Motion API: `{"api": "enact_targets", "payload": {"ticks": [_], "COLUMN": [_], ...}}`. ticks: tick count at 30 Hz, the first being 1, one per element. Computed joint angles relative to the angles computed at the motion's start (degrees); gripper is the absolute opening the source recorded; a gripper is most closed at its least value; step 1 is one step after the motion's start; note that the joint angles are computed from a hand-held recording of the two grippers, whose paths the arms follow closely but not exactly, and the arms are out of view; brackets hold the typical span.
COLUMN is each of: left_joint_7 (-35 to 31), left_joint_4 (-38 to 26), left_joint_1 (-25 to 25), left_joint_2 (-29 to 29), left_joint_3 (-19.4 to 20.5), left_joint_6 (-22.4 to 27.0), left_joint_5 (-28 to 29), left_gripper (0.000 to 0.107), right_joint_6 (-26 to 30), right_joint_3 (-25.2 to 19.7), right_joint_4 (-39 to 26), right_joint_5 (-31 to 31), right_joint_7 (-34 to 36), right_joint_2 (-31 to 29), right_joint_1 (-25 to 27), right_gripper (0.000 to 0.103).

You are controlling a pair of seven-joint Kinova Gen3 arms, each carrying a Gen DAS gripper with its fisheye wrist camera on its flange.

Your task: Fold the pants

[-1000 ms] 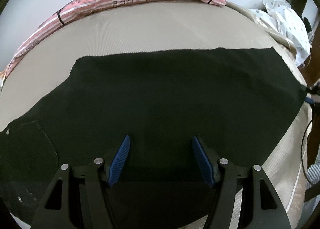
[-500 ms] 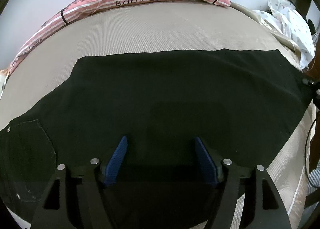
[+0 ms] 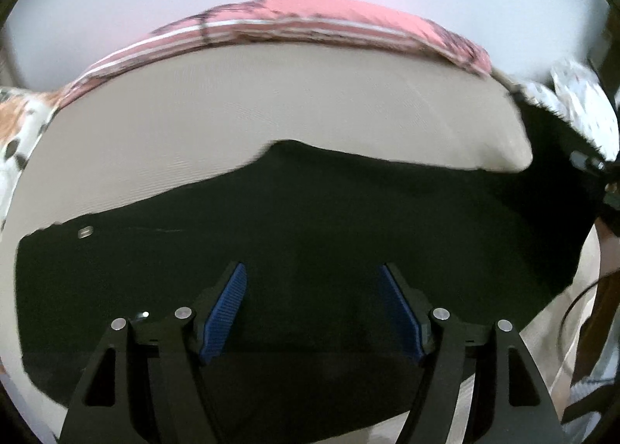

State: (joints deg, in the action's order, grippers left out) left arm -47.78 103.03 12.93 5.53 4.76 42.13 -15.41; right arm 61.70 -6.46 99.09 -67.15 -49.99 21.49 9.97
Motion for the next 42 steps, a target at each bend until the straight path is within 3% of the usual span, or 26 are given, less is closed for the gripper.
{"api": "enact_targets", "payload": {"ticks": [2,6,11,14,16,19,22,25,27,35,39,42], "left_joint_7": [-0.21,-0.9,-3.49,-4.66,-6.54,-9.48,-14.04,-20.51,-24.42,-39.86,-44.54,-45.73], "left_joint_4": [1.66,4.64,7.13,7.72,7.85,8.08,8.28,8.68,8.4,5.86,4.62,4.68], "left_joint_1": [-0.94,3.02,-0.1,-0.92,-3.7,-11.47,-19.43,-26.05,-25.82,-9.9,-11.04,-15.27], "left_joint_2": [-1.83,-4.76,-7.14,-7.9,-8.09,-8.48,-9.06,-9.54,-9.17,-5.41,-1.66,0.29], "left_joint_3": [-0.73,-7.54,-7.22,-7.57,-5.65,0.71,6.39,9.96,8.05,-11.9,-14.11,-11.8], "left_joint_6": [-0.49,-0.94,-1.59,-1.96,-2.33,-2.77,-2.71,-2.67,-1.89,4.74,10.43,13.64], "left_joint_5": [0.72,2.22,5.76,7.32,9.31,12.41,16.99,23.98,28.64,47.28,55.67,59.8], "left_gripper": [0.071,0.071,0.071,0.071,0.071,0.071,0.071,0.071,0.071,0.071,0.071,0.067], "right_joint_6": [-0.46,-1.86,-4.35,-5.31,-6.31,-7.15,-4.09,-0.47,-1.12,-5.72,-7.34,-7.76], "right_joint_3": [-1.31,-4.09,-6.59,-7.8,-7.7,-7.53,-8.43,-9.32,-8.46,-5.19,-4.26,-4.36], "right_joint_4": [-1.82,-4.57,-6.3,-5.79,-6.38,-7.38,-8.78,-9.43,-8.63,-3.9,-2.5,-1.61], "right_joint_5": [1.71,7.65,15.73,16.97,20.22,24.79,25.84,25.86,27.2,24.74,23.22,21.81], "right_joint_7": [-1.47,-4.12,-7.68,-7.81,-8.85,-11.34,-12.23,-10.67,-11.07,-11.04,-12.26,-11.68], "right_joint_2": [1.12,3.57,5.89,6.02,5.58,5.61,6.23,6.35,4.52,-0.79,-1.17,-0.98], "right_joint_1": [-3.16,-10.3,-17.88,-18.88,-20.95,-23.52,-23.02,-22.24,-22.95,-18.49,-16.48,-15.12], "right_gripper": [0.009,0.009,0.009,0.009,0.009,0.016,0.037,0.039,0.039,0.04,0.043,0.043]}}
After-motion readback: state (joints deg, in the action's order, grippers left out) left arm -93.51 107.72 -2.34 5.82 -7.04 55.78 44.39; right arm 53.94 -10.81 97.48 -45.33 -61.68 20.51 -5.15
